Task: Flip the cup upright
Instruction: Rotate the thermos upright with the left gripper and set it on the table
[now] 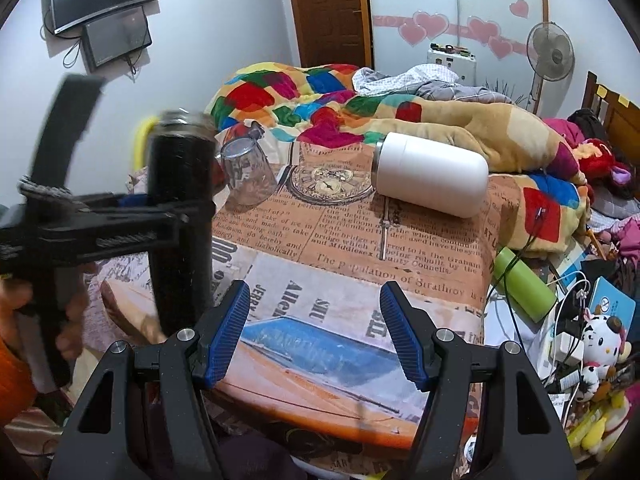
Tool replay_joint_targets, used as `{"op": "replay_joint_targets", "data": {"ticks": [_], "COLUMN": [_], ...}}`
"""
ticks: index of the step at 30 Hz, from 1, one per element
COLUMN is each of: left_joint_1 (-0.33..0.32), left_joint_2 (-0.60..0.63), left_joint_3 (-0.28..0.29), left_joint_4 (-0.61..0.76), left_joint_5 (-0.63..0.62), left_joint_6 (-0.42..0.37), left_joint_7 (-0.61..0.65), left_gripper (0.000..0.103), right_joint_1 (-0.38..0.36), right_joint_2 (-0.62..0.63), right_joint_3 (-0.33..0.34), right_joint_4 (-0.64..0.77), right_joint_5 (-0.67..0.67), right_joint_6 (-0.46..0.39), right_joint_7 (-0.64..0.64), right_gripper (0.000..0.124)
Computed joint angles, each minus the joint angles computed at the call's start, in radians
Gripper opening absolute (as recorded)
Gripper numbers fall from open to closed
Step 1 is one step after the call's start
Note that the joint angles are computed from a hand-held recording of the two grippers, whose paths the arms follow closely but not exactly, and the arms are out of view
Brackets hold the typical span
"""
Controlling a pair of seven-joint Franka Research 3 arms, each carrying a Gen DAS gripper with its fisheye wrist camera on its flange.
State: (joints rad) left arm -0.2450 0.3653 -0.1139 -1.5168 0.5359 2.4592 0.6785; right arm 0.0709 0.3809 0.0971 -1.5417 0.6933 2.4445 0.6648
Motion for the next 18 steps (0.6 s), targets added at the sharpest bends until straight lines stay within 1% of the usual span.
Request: {"op": "replay_joint_targets", "data": {"ticks": [5, 11, 14, 18], "left_joint_1": [-0.011, -0.018, -0.022, -0.030], "left_joint_2": [0.061, 0.143, 0.167, 0.173], "left_joint_3": [0.012, 0.026, 0.029, 0.031], "left_joint_4": [0.103, 0.231, 0.264, 0.261], "left_joint_5": [0.016, 0.002, -0.011, -0.019], "left_joint_6": [-0.013, -0.027, -0.033, -0.031], "left_joint_7": [0.010, 0.039, 0.057, 0.075], "left_gripper": [0.063, 0.063, 0.063, 0.063], "right_joint_1": [0.003, 0.007, 0.009, 0.007], "right_joint_2": [0.013, 0.027, 0.033, 0.040], "right_joint_3": [-0.001, -0.002, -0.002, 0.002], "right_joint_4": [0.016, 0.034, 0.039, 0.046], "right_joint_5": [-0.007, -0.029, -0.041, -0.046], "right_joint_6": [0.002, 0.014, 0.021, 0.017], "right_joint_7": [0.016, 0.035, 0.044, 0.052], "right_gripper": [0.064, 0.064, 0.064, 0.064]}}
